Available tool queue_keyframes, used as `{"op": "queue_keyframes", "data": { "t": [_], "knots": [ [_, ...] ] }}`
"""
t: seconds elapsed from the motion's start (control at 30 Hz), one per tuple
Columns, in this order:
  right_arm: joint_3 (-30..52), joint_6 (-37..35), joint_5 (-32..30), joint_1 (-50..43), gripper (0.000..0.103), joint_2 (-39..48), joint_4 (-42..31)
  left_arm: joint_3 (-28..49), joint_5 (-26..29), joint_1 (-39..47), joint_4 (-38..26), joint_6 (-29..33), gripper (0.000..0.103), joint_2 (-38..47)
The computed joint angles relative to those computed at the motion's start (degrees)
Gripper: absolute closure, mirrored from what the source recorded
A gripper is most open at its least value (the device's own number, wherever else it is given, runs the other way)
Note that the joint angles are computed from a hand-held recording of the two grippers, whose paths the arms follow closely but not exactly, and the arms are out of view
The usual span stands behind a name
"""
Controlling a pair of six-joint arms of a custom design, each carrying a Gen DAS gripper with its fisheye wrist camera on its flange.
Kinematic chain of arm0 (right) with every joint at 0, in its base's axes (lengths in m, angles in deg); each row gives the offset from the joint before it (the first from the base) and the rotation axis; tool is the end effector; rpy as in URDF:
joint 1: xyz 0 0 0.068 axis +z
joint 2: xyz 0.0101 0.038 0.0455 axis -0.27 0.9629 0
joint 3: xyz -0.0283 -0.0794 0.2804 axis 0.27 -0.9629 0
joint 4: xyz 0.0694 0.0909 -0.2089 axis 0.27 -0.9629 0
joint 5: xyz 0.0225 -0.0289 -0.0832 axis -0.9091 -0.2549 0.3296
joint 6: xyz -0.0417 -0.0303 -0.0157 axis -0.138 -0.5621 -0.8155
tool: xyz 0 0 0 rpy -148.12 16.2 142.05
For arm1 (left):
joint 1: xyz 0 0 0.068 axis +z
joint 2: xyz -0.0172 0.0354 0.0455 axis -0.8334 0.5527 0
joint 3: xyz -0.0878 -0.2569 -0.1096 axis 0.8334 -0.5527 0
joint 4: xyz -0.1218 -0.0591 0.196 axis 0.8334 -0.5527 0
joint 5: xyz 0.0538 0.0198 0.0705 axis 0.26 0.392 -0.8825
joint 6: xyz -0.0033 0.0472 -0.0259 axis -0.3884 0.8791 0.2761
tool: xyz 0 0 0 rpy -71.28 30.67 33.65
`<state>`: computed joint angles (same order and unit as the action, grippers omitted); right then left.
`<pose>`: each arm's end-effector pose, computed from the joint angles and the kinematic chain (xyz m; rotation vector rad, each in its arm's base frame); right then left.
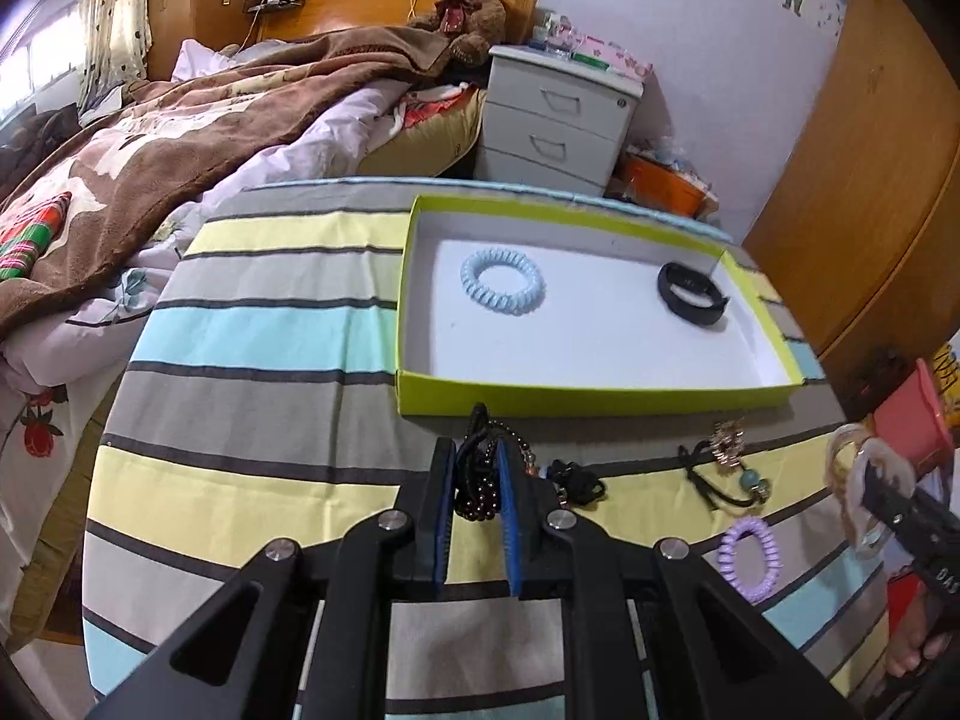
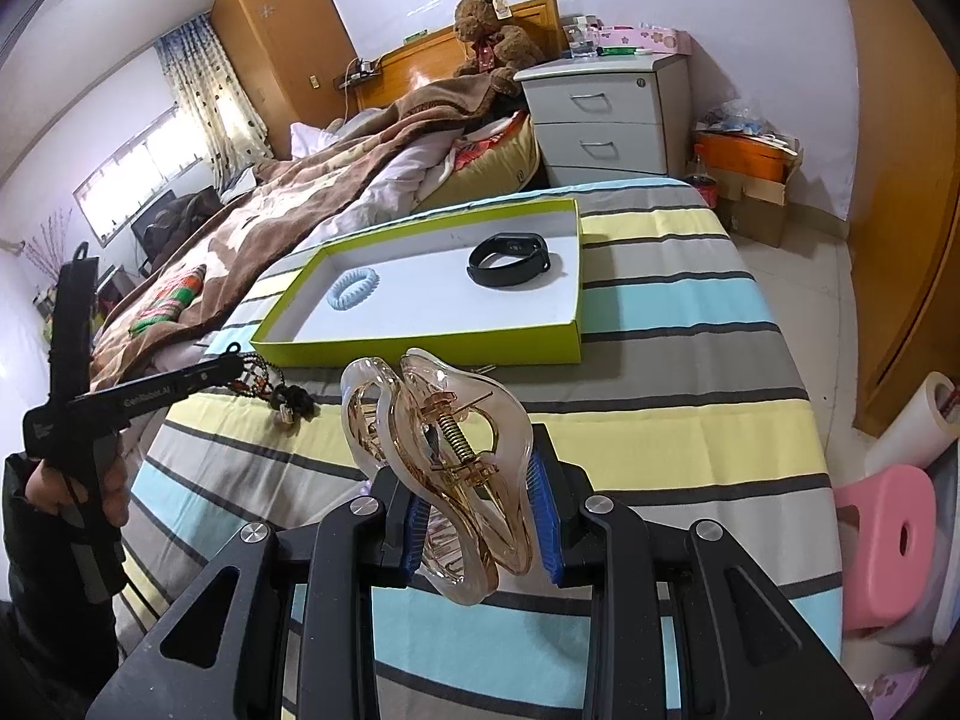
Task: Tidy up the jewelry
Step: 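Carry the claw clip and beaded bracelet with both tools over the green box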
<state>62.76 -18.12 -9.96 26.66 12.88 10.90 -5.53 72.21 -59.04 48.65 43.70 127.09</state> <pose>0.2485 0.2096 0.2526 0.2241 2.3608 0.3163 0.3736 -0.0280 0.2528 0.3777 2.4836 -0.3564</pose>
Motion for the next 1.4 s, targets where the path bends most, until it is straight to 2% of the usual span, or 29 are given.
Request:
{"op": "queue_keyframes", "data": {
  "t": [0.3, 0.77, 1.03, 1.4],
  "knots": [
    [2.67, -0.27, 1.92, 0.64, 0.072, -0.37, -2.13, 1.17, 3.09, 1.05, -1.66, 0.11, 0.089, -2.57],
    [18.71, -6.43, 1.73, -2.56, 0.072, 6.88, -9.26, 9.28, 5.38, 1.24, -5.71, -0.60, 0.089, -1.63],
    [29.84, -9.62, -2.58, -7.15, 0.072, 14.89, -13.41, 15.96, 5.61, 0.02, -7.76, -1.47, 0.089, 2.62],
    [51.14, -10.99, -11.40, -13.03, 0.072, 31.36, -22.53, 23.91, 4.67, -1.19, -10.20, -3.25, 0.089, 10.47]
  ]
}}
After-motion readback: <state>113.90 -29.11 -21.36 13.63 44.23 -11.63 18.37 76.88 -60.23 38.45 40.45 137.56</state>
